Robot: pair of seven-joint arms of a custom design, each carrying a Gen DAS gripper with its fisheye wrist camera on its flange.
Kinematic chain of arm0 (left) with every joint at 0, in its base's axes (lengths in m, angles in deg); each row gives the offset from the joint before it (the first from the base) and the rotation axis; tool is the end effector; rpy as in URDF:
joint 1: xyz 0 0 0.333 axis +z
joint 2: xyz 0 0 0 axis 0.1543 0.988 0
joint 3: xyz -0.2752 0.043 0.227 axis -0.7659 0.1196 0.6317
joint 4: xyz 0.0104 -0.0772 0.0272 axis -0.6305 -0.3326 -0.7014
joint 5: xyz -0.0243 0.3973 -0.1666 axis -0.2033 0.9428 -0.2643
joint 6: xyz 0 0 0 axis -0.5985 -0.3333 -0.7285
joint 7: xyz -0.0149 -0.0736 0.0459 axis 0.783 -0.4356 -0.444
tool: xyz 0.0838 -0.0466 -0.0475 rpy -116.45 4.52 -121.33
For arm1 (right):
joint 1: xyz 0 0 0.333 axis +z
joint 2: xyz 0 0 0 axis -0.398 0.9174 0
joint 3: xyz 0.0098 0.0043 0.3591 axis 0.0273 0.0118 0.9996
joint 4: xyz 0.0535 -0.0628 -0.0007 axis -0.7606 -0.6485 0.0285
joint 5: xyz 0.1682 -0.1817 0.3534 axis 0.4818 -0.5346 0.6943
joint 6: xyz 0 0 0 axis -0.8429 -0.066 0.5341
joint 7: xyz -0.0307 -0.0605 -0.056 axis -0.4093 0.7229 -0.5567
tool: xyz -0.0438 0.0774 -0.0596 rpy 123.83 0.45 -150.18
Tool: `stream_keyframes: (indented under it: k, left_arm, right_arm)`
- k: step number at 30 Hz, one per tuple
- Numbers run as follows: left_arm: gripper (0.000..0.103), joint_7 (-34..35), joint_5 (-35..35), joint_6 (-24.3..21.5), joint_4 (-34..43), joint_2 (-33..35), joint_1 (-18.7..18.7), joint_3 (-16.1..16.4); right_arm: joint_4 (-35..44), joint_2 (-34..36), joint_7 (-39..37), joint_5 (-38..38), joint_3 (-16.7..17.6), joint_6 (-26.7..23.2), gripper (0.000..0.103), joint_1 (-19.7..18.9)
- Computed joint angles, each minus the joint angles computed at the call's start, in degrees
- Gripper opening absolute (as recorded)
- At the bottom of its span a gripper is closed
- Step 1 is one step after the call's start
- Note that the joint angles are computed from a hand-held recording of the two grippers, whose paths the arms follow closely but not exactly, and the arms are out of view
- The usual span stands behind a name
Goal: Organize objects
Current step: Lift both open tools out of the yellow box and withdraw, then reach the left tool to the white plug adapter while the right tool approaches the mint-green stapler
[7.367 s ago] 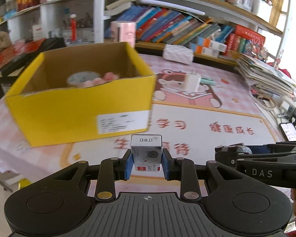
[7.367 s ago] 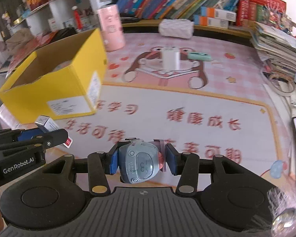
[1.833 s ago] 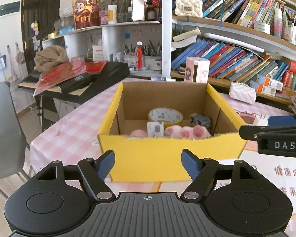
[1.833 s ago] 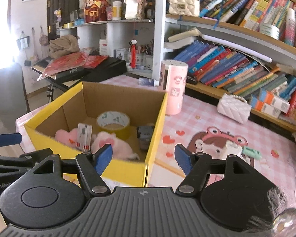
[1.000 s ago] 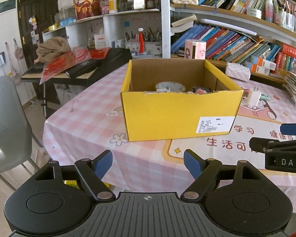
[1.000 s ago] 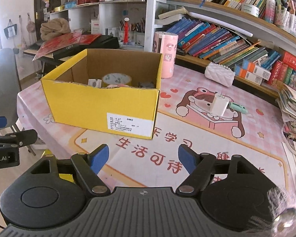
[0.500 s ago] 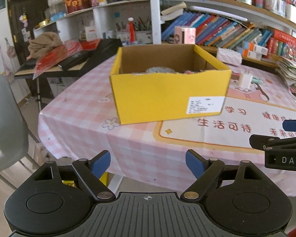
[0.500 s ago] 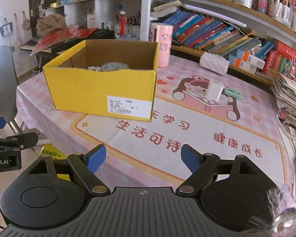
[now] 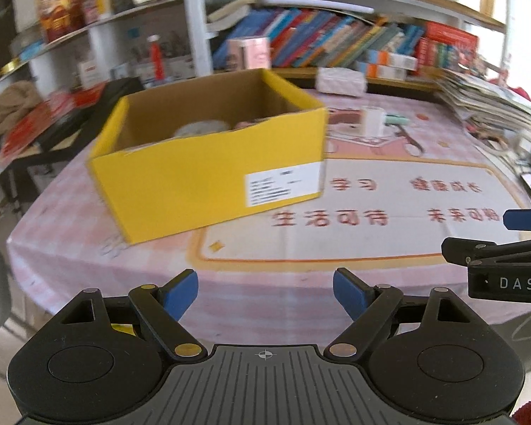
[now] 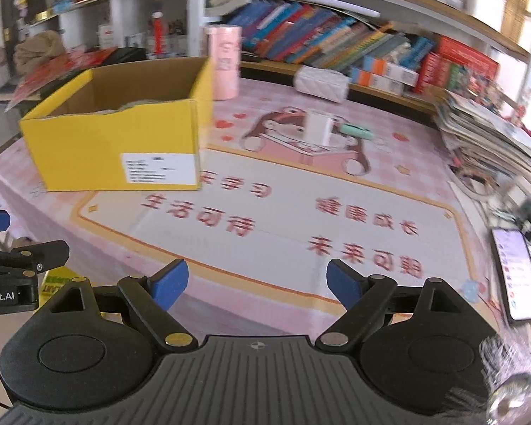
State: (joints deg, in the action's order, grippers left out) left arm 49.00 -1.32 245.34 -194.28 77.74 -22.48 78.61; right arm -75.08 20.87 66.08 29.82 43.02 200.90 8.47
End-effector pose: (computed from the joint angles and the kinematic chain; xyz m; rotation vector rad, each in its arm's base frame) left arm 0.6846 -0.2322 0.3584 -1.4754 2.0116 -0.8045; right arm 0.6646 0.0766 0.3513 -1.7504 1.7634 -0.8092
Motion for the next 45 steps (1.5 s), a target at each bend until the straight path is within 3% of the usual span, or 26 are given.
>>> stream_keyframes:
  k: [6, 9, 13, 20, 29, 39, 45]
  left_arm:
    - [0.086, 3.4, 0.7, -1.9, 4.7, 2.5, 4.8, -7.1]
    - [0.086, 4.5, 1.0, -3.3, 7.6, 4.1, 6.2, -9.6]
    - [0.086, 5.8, 1.5, -5.6, 12.3, 6.6, 7.6, -12.4]
    - [0.086, 5.4, 2.3, -9.6, 21.8, 12.1, 7.6, -14.1]
    - [0.086, 0.8, 4.4, -12.1, 32.5, 18.4, 5.6, -12.5]
    - [0.086, -10.0, 8.3, -16.3, 47.2, 27.0, 2.1, -7.1]
    - [0.085, -14.8, 12.7, -21.7, 56.2, 31.9, 2.1, -6.7]
  right_arm:
    - [-0.8, 0.7, 2.6, 1.2, -6.1, -1.0, 0.085, 3.8]
    - [-0.5, 1.0, 3.7, 0.6, -6.8, -1.6, 0.085, 3.3]
    - [0.7, 1.2, 5.1, -0.8, -5.2, -2.9, 0.085, -0.2]
    - [5.6, 2.3, 5.5, -4.7, 2.9, -5.4, 0.086, -11.1]
    - [14.7, 6.1, -0.3, -5.7, 18.2, -8.1, 0.086, -27.9]
    - [25.0, 12.3, -9.5, -0.7, 28.2, -8.6, 0.086, -38.5]
    - [31.0, 16.3, -17.3, 2.8, 34.7, -9.9, 0.086, -44.0]
